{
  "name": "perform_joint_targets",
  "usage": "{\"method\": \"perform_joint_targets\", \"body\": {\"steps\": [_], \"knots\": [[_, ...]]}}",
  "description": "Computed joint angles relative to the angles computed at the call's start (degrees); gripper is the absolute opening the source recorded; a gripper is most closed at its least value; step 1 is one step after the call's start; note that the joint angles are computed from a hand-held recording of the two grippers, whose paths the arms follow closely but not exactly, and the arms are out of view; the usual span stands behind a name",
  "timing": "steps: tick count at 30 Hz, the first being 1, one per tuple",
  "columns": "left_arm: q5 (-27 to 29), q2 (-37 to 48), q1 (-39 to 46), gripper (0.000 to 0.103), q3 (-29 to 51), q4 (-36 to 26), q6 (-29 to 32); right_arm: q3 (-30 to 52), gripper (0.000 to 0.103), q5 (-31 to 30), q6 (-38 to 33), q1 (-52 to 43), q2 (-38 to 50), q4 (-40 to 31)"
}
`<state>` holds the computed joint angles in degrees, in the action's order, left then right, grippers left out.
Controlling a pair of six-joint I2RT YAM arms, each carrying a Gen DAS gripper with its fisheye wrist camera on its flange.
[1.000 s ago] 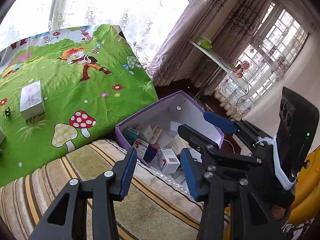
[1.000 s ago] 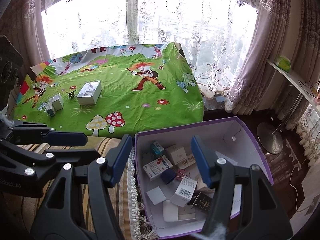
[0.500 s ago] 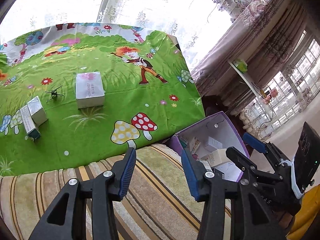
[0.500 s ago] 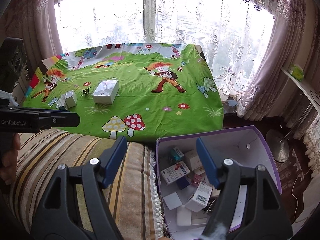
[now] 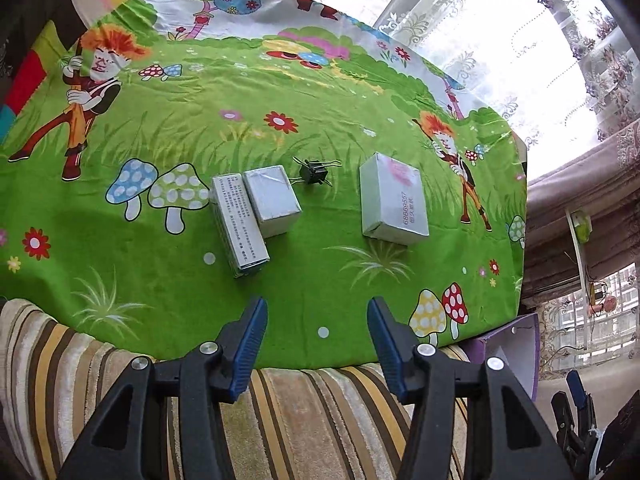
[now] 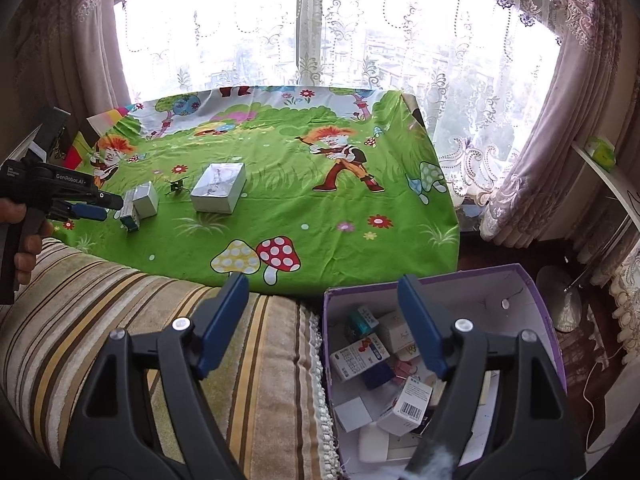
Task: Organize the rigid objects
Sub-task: 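Move both grippers back over the remaining boxes on the bed, then grasp the text-printed white box with the left gripper while the right gripper grasps the pink-printed box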
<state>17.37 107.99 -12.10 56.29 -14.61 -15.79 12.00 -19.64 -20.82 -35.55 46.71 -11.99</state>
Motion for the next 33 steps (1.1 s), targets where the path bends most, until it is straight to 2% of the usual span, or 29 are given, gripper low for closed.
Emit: {"method": "perform_joint_targets", "body": {"steps": [6,11,19,28,33], "knots": [[-1.80,6.19,1.84,0.058,6.59,-4.22,1.33,2.83,0.081,3.82,3.52,6.80,5.16,3.57],[-2.51,11.53,1.58,0.058,11.61,-5.75,0.68,6.83,0.082,7.95,6.85,13.55,13.31,8.30],[-5.28,17.18,1.51,0.057,14.90,-4.20,-0.20,15.58,0.084,12.75,12.99,23.79,29.39,13.67],[-5.73,17.85,2.29,0.035,14.56,-2.07,1.19,29.43,0.087,16.84,18.37,34.04,47.39,13.79],[-5.94,16.90,2.89,0.029,13.58,-0.82,2.55,38.60,0.088,17.34,20.76,37.37,57.89,11.47]]}}
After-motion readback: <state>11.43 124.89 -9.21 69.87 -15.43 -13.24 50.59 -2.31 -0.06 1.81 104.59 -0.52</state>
